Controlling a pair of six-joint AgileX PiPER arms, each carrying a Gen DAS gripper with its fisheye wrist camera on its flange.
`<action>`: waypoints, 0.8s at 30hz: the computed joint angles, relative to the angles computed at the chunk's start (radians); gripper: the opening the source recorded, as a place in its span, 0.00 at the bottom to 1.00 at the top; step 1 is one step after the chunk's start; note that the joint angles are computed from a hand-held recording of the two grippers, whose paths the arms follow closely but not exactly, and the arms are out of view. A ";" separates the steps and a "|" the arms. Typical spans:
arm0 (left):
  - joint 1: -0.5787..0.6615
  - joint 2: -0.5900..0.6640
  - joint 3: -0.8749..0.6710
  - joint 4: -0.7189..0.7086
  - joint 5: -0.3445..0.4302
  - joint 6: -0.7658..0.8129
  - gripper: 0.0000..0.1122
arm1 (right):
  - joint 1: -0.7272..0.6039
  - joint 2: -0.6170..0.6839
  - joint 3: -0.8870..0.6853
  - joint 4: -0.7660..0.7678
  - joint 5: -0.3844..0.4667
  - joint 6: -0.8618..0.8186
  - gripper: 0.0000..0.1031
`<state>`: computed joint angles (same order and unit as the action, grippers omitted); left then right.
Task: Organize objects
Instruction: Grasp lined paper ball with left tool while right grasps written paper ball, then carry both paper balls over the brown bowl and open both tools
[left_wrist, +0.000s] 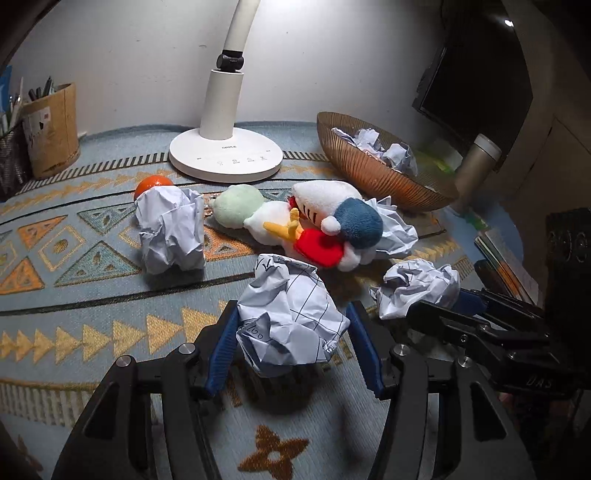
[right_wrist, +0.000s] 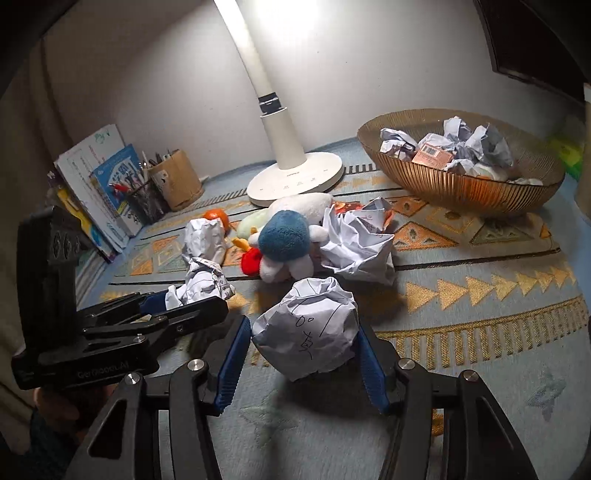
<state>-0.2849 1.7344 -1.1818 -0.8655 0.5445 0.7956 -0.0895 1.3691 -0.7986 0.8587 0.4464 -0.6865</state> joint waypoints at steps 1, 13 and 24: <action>0.012 -0.033 0.042 -0.043 0.001 0.052 0.49 | -0.018 -0.003 -0.004 0.022 0.059 -0.049 0.54; 0.051 -0.073 0.158 -0.242 -0.041 0.229 0.49 | 0.052 -0.114 0.081 -0.366 0.055 0.269 0.80; 0.039 -0.084 0.173 -0.247 -0.075 0.235 0.49 | -0.028 -0.032 0.050 -0.043 0.110 0.102 0.60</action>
<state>-0.2458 1.6500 -1.0088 -1.1123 0.4691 1.0308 -0.1176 1.3368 -0.7484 0.8159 0.5567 -0.5849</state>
